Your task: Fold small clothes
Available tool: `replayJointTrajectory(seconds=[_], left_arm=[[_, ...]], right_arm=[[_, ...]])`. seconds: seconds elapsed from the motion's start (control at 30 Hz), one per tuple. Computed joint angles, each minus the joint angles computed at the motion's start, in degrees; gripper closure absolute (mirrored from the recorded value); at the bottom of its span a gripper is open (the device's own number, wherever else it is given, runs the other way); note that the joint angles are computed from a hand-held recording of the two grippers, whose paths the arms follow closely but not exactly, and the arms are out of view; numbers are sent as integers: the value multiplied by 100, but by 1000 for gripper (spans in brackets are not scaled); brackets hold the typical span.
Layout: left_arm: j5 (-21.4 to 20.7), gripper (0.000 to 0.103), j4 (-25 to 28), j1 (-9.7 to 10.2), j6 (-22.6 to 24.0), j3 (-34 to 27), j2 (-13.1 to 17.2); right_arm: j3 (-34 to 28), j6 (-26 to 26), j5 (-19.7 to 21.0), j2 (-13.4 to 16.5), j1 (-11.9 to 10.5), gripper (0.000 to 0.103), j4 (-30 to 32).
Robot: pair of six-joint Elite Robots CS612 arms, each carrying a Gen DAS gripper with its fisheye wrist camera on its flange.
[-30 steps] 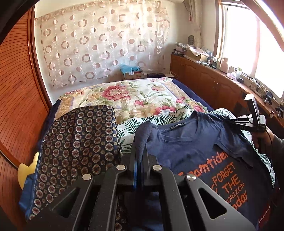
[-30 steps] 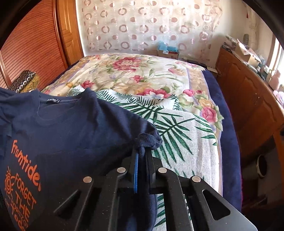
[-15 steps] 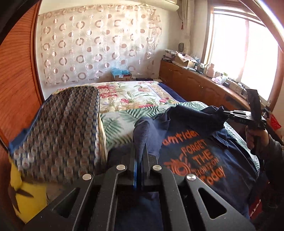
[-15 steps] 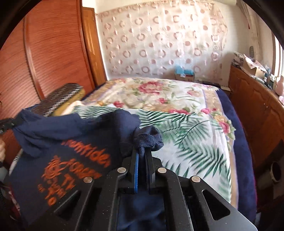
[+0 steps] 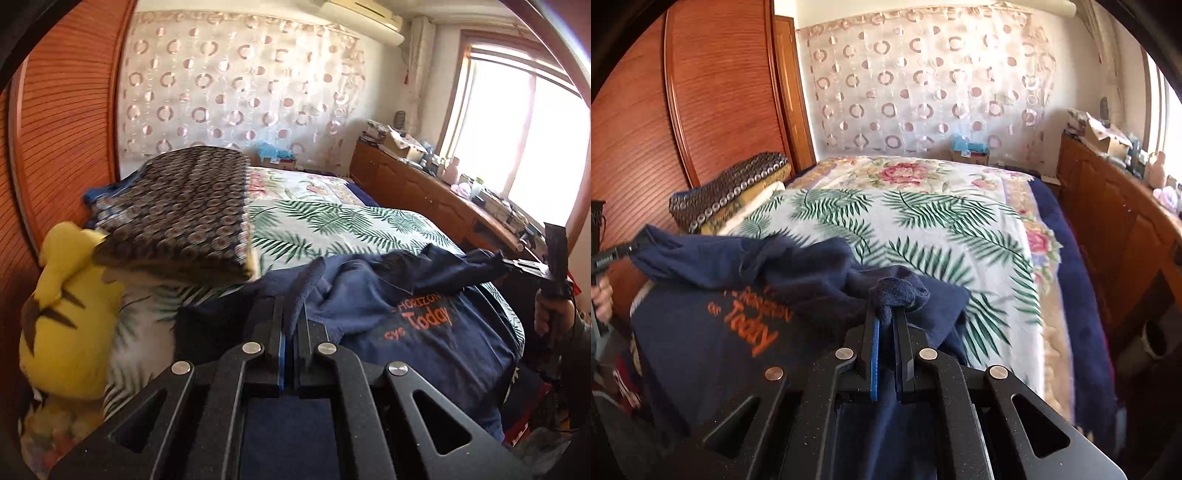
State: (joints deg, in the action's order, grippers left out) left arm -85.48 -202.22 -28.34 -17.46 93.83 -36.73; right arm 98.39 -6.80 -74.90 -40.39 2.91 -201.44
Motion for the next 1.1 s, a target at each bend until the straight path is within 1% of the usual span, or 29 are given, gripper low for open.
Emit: replayJointTrajectory(seconds=[0.1, 0.17, 0.27, 0.37, 0.43, 0.47, 0.53, 0.63, 0.73, 0.77, 0.83, 0.87, 0.9, 0.93, 0.97, 1.0, 1.03, 1.1], left_arm=[[115, 100, -221, 6, -145, 252, -60], [82, 100, -201, 26, -245, 372, -88], [288, 100, -146, 4, -244, 517, -119], [294, 100, -211, 14, -344, 652, -146], [386, 100, -238, 7, -365, 713, -176], [408, 100, -272, 14, -365, 759, -184], [430, 100, -270, 22, -377, 793, -190], [427, 100, -151, 22, -345, 767, -157], [461, 99, -6, 11, -303, 726, -123], [472, 99, 30, 11, -298, 717, -118], [490, 99, 4, 1, -239, 722, -116], [519, 94, -7, -9, -196, 741, -132], [571, 83, 28, -23, -157, 751, -161], [614, 77, 32, -37, -109, 766, -191], [658, 66, -17, -52, -40, 776, -213], [664, 56, -63, -61, -3, 781, -234], [627, 54, -101, -55, 27, 769, -255], [579, 33, -96, -43, 33, 718, -274]], right_arm=[[301, 50, 49, -152, -18, 97, -166], [440, 137, 163, -223, -45, 97, -250], [677, 127, 276, -301, -78, 97, -371], [870, 142, 365, -387, -96, 97, -369], [997, 142, 489, -462, -125, 97, -327], [1047, 104, 503, -528, -137, 97, -176], [1150, 11, 437, -609, -156, 97, -68], [1182, 61, 478, -622, -204, 97, 71], [1134, 44, 331, -579, -174, 97, 259], [1099, 62, 270, -553, -133, 97, 294], [1068, 25, 137, -537, -87, 97, 376], [1059, 40, 67, -529, -59, 97, 370], [1055, 59, 38, -538, -53, 97, 381], [1048, 67, 32, -556, -52, 95, 412], [1026, 74, 11, -577, -43, 92, 433], [1041, 84, -42, -607, -35, 91, 399], [1062, 91, -62, -645, -37, 91, 339], [1120, 81, -61, -708, -43, 84, 202]])
